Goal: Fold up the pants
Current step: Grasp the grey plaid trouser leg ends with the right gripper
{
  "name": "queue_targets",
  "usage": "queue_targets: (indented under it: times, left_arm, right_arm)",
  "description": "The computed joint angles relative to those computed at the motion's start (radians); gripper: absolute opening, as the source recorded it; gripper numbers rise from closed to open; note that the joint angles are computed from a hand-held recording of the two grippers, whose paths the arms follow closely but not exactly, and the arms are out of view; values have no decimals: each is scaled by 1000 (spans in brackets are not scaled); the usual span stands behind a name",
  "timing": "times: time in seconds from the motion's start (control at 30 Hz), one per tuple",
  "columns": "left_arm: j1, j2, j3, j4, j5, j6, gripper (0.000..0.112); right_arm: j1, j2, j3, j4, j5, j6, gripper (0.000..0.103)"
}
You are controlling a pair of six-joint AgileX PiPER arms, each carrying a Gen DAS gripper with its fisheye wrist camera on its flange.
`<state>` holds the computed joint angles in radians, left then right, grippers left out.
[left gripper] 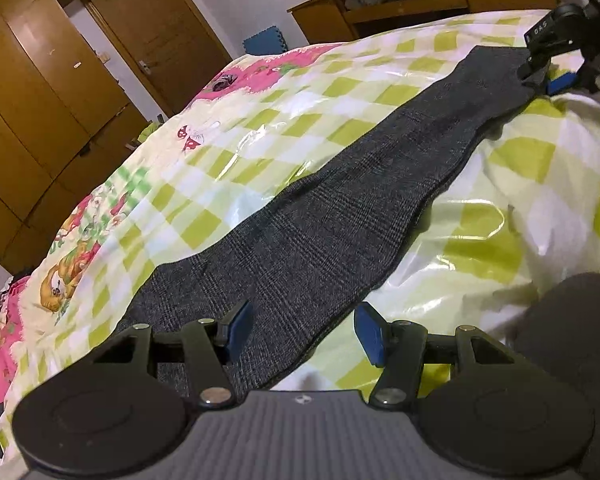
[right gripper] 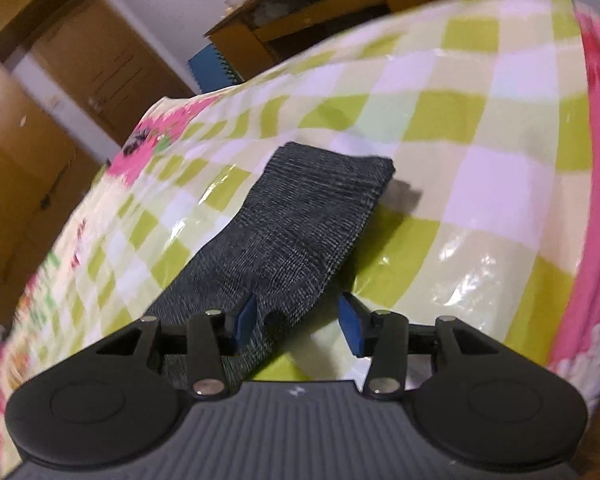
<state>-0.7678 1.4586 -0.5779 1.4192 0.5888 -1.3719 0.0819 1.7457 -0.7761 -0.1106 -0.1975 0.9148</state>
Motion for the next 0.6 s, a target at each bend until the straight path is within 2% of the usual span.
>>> queue_targets:
  times: [0.17,0.33,0.5,0.6]
  left_arm:
    - [13,45,-51,-10,-17,26,70]
    - [14,83,-91,-35,-27,53,70]
    - [15,138,-148,-50,-36,85,70]
    - [13,147,-168,-59,-33,105,70]
  right_arm:
    - [-57,54,-12,-218,-102,259,49]
    - [-104,105,-29,-302,-204,369,50]
    - [-90,127,-48,-255,-211,287,51]
    - [-94,141,-55,-242,-231,304,51]
